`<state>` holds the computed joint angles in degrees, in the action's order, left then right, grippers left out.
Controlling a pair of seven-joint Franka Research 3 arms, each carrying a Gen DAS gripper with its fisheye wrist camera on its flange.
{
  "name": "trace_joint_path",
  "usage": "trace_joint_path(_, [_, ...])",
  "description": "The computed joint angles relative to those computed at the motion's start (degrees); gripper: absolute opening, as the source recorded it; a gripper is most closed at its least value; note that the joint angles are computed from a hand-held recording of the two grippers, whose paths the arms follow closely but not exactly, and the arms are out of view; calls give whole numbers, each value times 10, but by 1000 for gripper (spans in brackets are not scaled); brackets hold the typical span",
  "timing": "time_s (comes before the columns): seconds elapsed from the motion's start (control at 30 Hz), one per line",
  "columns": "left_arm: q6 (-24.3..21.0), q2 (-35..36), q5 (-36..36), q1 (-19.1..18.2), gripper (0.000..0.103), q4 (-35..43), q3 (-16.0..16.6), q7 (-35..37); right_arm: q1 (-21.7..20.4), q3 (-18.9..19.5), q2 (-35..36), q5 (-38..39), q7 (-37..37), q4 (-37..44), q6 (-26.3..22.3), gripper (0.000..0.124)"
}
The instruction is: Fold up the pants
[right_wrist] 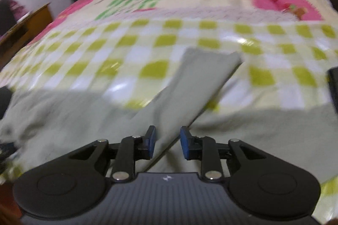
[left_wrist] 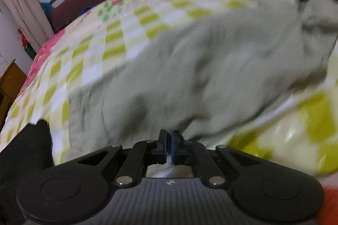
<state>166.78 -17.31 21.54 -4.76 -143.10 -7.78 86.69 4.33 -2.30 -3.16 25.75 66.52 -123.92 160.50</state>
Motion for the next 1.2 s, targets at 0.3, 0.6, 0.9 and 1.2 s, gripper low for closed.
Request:
trace_joint_path(0.3, [46, 67, -307, -245, 24, 61, 121, 246, 6, -4, 192, -69, 154, 221, -63, 40])
trace_joint_path(0.6, [28, 99, -441, -280, 26, 83, 80, 374, -42, 13, 212, -68, 182, 259, -69, 2])
trace_joint_path(0.9, [65, 124, -390, -200, 28, 114, -6, 336, -116, -9, -77, 443, -159, 3, 6, 2])
trace_joint_path(1.2, [23, 187, -126, -152, 28, 165, -68, 154, -106, -101, -100, 433, -89, -128, -8, 4])
